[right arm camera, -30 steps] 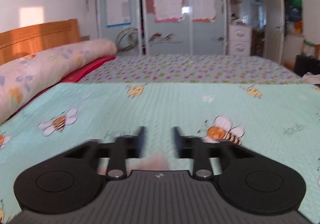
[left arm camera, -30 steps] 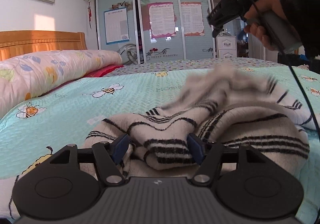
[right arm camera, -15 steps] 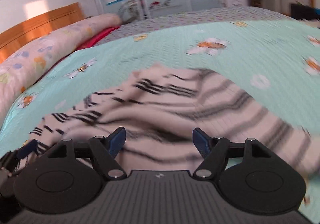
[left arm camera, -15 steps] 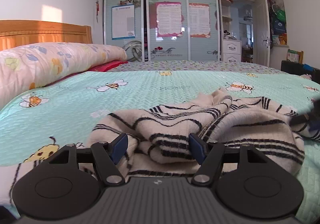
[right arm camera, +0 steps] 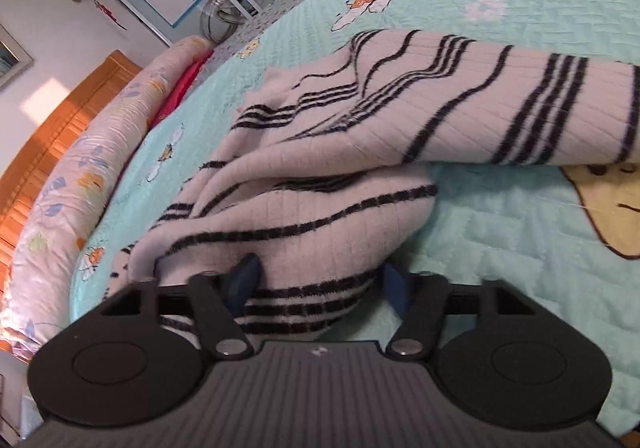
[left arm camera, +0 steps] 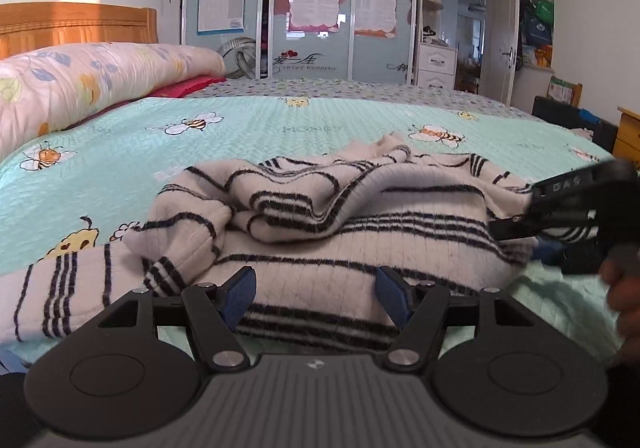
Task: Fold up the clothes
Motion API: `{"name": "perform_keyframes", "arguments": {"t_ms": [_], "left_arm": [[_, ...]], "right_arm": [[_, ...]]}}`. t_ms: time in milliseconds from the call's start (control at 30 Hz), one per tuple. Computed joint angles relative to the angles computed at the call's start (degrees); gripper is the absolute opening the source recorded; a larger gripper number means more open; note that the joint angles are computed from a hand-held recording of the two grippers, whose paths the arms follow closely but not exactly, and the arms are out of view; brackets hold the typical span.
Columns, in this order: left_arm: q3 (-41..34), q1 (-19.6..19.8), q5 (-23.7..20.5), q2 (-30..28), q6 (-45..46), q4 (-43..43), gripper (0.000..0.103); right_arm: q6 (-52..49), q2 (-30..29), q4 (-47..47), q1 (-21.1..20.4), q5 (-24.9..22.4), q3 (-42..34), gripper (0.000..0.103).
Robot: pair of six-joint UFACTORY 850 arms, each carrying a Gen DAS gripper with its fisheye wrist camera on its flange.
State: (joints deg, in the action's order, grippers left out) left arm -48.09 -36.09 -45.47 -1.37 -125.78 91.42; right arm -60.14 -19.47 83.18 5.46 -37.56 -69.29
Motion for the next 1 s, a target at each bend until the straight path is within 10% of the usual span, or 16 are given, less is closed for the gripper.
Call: {"name": "perform_keyframes", "arguments": {"t_ms": [267, 400, 700, 767, 833, 1000], "left_arm": [[0.50, 0.07, -0.59, 0.86, -0.55, -3.20, 0.069], [0.58, 1.06, 0.54, 1.12, -1.44, -4.61, 0.069], [-0.14, 1.57, 1.63, 0.65, 5.53, -12.81, 0.070], [-0.11, 1.38, 1.13, 0.67, 5.66, -12.97, 0.070], [0.27, 1.20, 0.63, 1.31, 5.22, -12.76, 0.070], [1.54, 1.32, 0.62, 2.65, 2.42, -10.67, 0.070]], "right_arm": [[-23.98, 9.29, 25.45, -6.53, 0.42, 4.18, 0.000], [-13.31, 9.63, 13.44, -7.94, -4.16, 4.89, 0.057], [4.79, 1.76, -0.60, -1.24, -11.31, 3.02, 0.070], [7.49, -1.35, 0.67, -0.53, -12.28, -0.09, 0.062], [8.71, -3.49, 1.76, -0.47, -13.21, -3.78, 0.019], [-12.14, 3.02, 20.56, -2.85, -14.48, -3.95, 0.000]]}}
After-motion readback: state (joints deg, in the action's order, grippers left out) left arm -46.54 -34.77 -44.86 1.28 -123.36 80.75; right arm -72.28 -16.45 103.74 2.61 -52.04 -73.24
